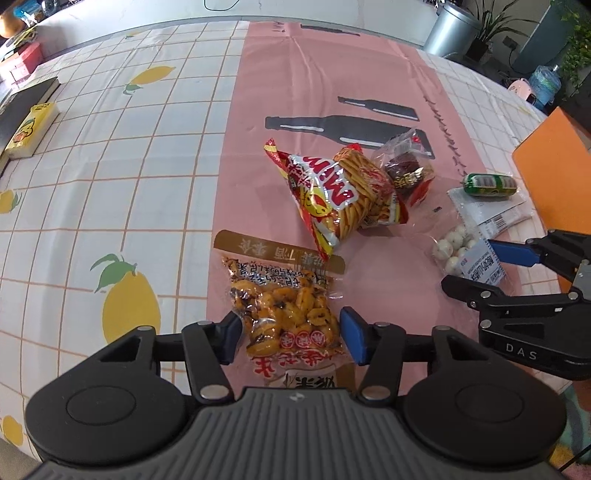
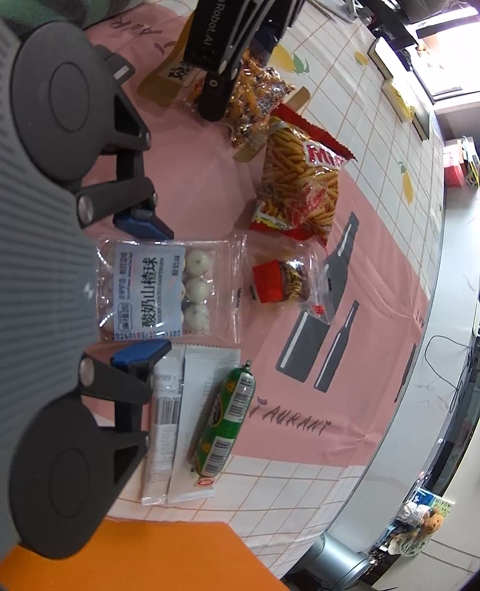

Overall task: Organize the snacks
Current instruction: 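Grasp the peanut packet with the left tool while the right tool grasps the white quail-egg packet, then carry both packets over the orange box and open both tools to drop them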

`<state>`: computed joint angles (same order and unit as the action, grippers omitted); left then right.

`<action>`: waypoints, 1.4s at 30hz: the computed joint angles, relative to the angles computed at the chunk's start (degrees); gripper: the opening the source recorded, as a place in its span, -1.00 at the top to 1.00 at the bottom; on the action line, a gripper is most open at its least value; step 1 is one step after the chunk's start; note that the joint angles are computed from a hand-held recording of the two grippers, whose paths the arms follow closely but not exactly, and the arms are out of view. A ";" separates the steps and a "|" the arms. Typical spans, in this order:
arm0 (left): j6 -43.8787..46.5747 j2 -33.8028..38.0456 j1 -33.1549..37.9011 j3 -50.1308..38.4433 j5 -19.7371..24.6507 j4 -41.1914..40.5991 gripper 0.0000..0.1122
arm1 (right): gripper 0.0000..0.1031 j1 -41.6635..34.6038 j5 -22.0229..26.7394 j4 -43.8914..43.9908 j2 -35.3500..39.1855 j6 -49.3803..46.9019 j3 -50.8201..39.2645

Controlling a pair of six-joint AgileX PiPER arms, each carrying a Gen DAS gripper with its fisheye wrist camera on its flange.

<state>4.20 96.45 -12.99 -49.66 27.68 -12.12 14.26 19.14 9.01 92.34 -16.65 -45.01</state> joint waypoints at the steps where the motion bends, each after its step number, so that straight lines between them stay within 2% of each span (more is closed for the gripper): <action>1: -0.38 -1.04 -0.17 0.50 0.33 -0.18 -0.03 | -0.03 -0.35 0.27 1.17 -0.85 -0.95 0.48; 3: -0.19 -3.33 -0.27 1.53 1.19 -1.62 0.23 | -0.02 -1.59 1.36 4.59 -2.89 -4.24 1.48; 5: -3.16 -5.26 -1.23 1.98 2.10 0.21 0.27 | -0.02 -3.39 3.08 8.97 -4.94 -8.83 2.27; 7: -5.32 -7.42 -2.69 2.82 1.86 2.01 0.43 | -0.02 -5.64 4.60 12.63 -7.37 -12.54 3.17; 10: -8.08 -10.34 -4.95 3.00 2.82 2.45 0.47 | -0.02 -9.38 7.19 17.15 -11.38 -17.95 4.67; 16: -24.10 -12.86 -15.48 0.35 5.17 14.81 0.48 | -0.01 -17.80 12.20 23.13 -19.84 -27.89 8.41; 18: -27.66 -13.19 -18.42 -1.01 6.38 16.68 0.48 | 0.00 -21.09 14.17 24.54 -22.15 -30.64 9.25; 24: -35.71 -13.12 -28.62 -9.27 11.20 22.45 0.48 | 0.00 -38.03 26.83 32.08 -28.59 -45.91 8.99; 29: -38.26 -8.10 -36.58 -20.66 15.06 24.77 0.48 | 0.01 -55.14 39.14 35.33 -28.19 -55.76 4.07; 32: -38.09 -3.35 -39.84 -27.62 15.99 24.31 0.48 | 0.00 -64.75 44.46 36.79 -25.97 -60.91 0.45; 35: -35.76 1.98 -41.31 -34.40 15.68 19.99 0.48 | 0.00 -70.77 45.07 36.20 -22.50 -63.58 -2.83; 37: -34.08 6.75 -42.03 -40.84 17.31 17.54 0.48 | 0.00 -74.00 44.80 36.05 -19.27 -65.54 -5.09; 40: -31.88 15.02 -42.86 -52.56 21.23 15.68 0.48 | 0.00 -76.42 43.27 34.93 -14.41 -67.24 -8.64; 42: -30.15 21.58 -42.98 -62.74 25.90 14.20 0.48 | 0.00 -76.86 42.72 34.15 -11.15 -67.51 -11.42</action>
